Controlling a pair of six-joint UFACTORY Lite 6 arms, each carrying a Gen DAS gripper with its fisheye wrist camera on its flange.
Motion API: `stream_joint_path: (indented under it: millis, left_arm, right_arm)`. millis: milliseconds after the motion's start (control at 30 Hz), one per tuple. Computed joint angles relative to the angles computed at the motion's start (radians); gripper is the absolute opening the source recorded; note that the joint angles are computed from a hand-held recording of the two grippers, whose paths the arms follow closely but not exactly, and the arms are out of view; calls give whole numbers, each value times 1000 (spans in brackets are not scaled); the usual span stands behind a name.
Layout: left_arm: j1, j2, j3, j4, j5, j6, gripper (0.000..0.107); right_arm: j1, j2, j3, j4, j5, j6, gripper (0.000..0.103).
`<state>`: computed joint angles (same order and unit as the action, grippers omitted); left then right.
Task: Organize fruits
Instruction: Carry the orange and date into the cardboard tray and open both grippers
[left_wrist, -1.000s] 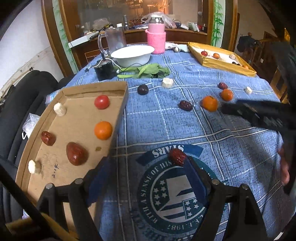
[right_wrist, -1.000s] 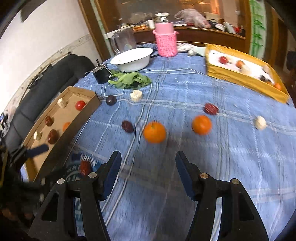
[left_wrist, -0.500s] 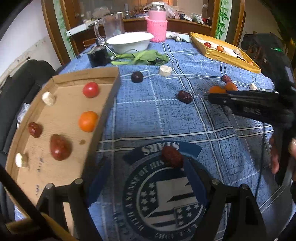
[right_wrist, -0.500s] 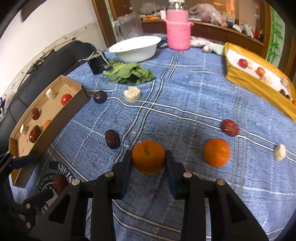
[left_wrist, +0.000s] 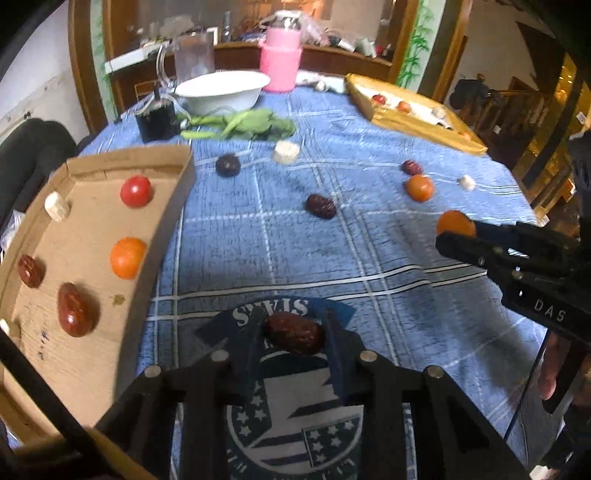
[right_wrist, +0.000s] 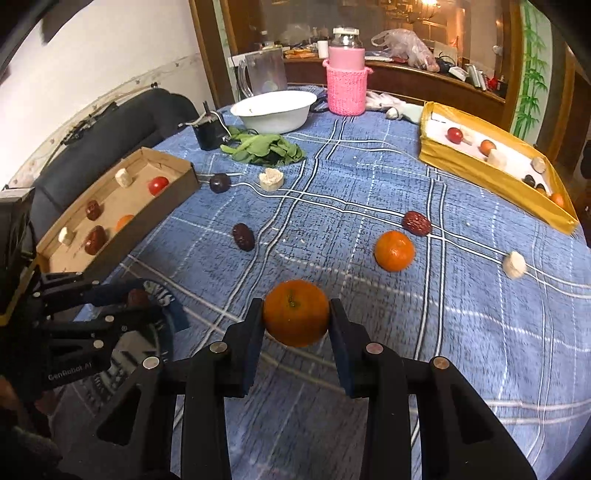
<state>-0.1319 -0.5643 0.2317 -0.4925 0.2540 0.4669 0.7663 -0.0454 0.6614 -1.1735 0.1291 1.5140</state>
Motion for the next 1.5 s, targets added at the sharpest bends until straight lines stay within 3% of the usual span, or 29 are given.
stream_joint_path:
  millis: [200,367,700,867,1033,1333,1500]
  left_arm:
    - [91,-94,22,-88,120,152,34]
    - [223,-126,40,-199,222,341,34]
    - [629,-31,136,-383,418,772,34]
    - [835,130,255,-442,477,962,34]
    - [958,345,416,-485,465,1089,34]
    - [978,711,714,-487,375,1112,34]
    - [949,809,782,-479,339,1105,34]
  right_arm:
    - [82,-141,-54,144,90,-45,33]
    - [165,-177,-54,157,195,6,33]
    - [290,19,126,136,261,123,33]
    - [329,210,352,180,260,68,33]
    - [339,423,630,305,253,-81,33]
    - [329,866,1257,684,349,-500,33]
    - [308,1109,1617,855,462,-657,33]
